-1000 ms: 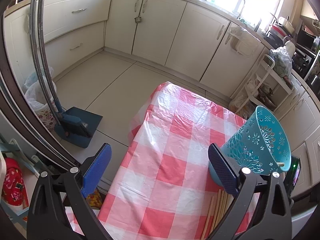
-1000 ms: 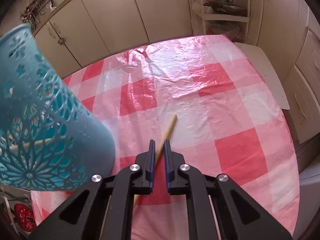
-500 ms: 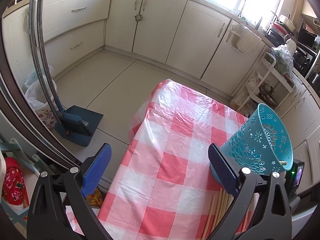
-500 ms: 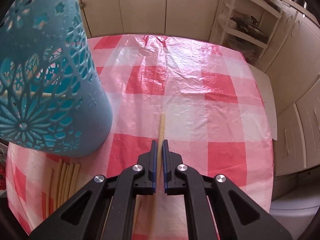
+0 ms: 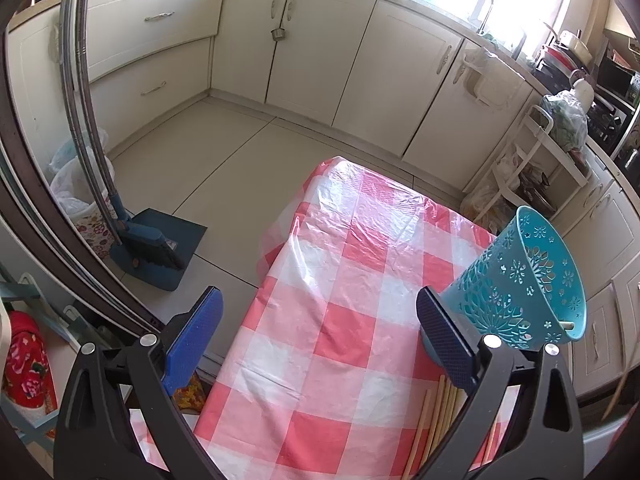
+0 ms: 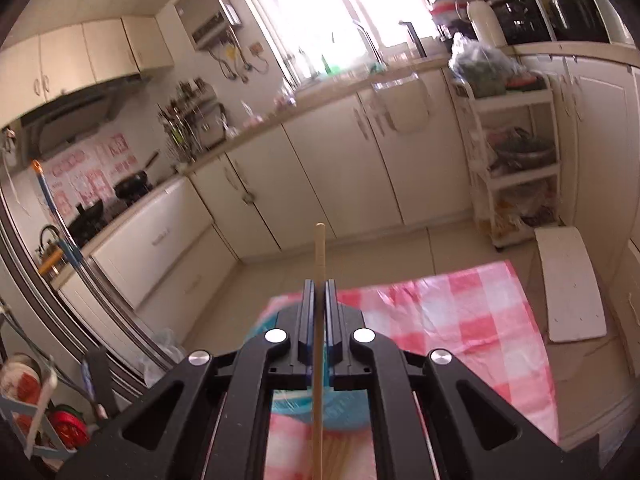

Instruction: Organize utensils

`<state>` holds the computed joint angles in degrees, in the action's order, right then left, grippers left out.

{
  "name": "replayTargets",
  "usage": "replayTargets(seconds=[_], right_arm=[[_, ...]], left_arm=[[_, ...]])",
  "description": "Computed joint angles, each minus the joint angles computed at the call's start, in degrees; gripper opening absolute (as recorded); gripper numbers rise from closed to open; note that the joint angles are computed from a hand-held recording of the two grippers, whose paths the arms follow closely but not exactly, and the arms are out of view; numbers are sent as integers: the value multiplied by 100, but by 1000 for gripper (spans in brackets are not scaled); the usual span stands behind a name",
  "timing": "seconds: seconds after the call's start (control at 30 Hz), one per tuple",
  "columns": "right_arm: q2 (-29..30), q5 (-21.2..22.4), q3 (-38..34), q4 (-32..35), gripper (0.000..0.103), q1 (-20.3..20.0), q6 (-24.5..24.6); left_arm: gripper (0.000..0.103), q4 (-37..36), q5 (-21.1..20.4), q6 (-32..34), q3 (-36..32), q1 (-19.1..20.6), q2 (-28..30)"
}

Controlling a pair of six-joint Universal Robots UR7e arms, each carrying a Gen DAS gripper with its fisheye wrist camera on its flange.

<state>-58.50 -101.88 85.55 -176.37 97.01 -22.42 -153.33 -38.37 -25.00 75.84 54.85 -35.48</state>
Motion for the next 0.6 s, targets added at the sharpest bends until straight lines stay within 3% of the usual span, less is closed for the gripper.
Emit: replayTargets(seconds=[0.13,0.23,0.3,0.5,0.6], right_arm=[[694,140,-679,-871,6,239,-396],[1401,-261,-1307,-1622,6,309,-861],[1625,-434,-1391,-1925,6,263,-923],[1573,-674,-686,-2300,7,144,-1165],[1392,-729,-234,-2423,18,124,-1395]], left_arm=[[93,-64,25,55,17,-12,-1],[93,-60,27,43,11,-7,-3],[93,-77,51,53,4,-4,-4],[93,-162,59,31,56,7,-64],[93,-245,43,48,123,0,-112]])
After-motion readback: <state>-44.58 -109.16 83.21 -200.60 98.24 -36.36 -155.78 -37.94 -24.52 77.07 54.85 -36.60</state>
